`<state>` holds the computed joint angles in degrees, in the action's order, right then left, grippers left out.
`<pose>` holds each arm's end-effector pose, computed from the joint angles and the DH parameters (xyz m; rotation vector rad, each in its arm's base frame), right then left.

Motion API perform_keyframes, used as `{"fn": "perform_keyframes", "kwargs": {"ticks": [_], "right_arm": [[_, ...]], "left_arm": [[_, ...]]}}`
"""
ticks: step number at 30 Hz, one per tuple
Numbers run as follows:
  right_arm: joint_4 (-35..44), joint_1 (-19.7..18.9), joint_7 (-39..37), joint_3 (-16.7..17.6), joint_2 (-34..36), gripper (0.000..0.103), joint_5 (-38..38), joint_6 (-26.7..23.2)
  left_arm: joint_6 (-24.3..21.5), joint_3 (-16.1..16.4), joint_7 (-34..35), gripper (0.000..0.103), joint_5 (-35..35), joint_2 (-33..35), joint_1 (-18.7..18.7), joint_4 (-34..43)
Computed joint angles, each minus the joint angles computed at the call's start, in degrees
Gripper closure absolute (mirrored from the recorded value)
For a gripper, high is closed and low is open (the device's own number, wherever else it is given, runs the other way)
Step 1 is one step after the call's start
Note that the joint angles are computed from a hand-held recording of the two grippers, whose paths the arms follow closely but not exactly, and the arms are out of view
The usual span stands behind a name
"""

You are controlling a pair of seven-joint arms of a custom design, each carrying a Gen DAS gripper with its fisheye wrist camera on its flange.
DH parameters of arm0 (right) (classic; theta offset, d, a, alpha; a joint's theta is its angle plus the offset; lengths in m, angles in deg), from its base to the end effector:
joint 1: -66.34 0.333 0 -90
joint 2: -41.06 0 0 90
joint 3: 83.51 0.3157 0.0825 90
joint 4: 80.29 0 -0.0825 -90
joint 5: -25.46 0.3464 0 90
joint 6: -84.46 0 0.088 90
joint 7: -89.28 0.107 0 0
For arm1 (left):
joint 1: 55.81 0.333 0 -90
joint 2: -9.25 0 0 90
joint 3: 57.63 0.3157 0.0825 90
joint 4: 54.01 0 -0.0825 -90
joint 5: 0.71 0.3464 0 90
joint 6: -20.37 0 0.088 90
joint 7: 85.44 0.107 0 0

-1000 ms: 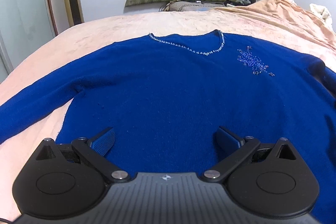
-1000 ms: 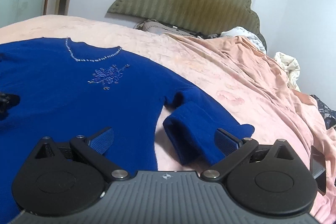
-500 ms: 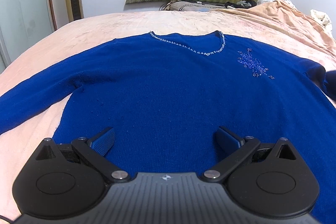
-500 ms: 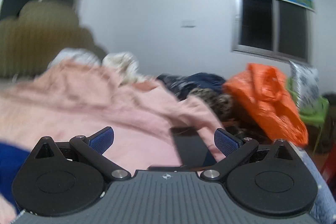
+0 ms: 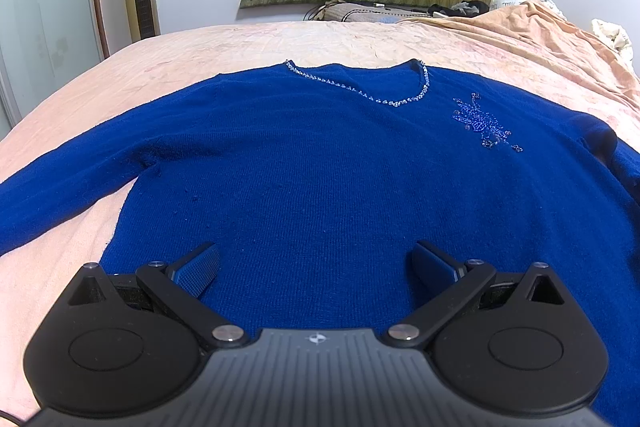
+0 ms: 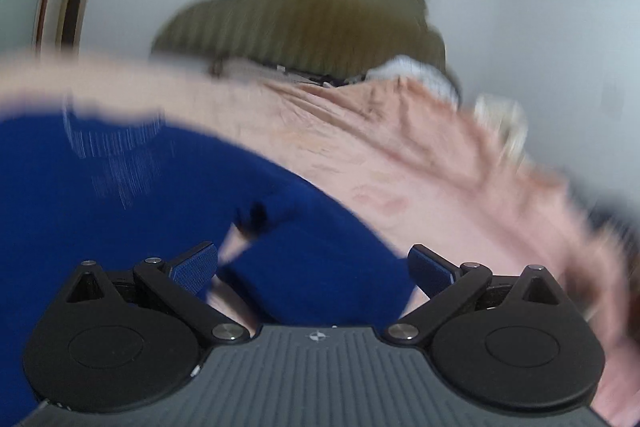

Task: Fold small clothes
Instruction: 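Move the right tool to the sweater's sleeve cuff and close on it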

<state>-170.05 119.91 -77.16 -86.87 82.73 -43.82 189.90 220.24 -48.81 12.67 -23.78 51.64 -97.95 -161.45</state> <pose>0.4703 0.4584 0.2540 -1.4862 1.9461 -1.5742 0.5605 -0.3337 0.2556 -1.3961 2.0349 -0.9572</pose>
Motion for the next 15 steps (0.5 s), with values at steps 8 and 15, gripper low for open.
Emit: {"fn": "perform_keyframes", "kwargs": {"ticks": [8, 15], "right_arm": [[10.8, 1.5, -19.7, -0.6, 7.4, 0.028, 4.9, -4.8], [8.9, 1.9, -18.6, -2.9, 7.5, 0.073, 4.2, 0.9]], "left_arm": [[0.0, 0.0, 0.1, 0.0, -0.1, 0.0, 0.0, 0.0], [0.0, 0.0, 0.2, 0.0, -0.2, 0.0, 0.0, 0.0]]}}
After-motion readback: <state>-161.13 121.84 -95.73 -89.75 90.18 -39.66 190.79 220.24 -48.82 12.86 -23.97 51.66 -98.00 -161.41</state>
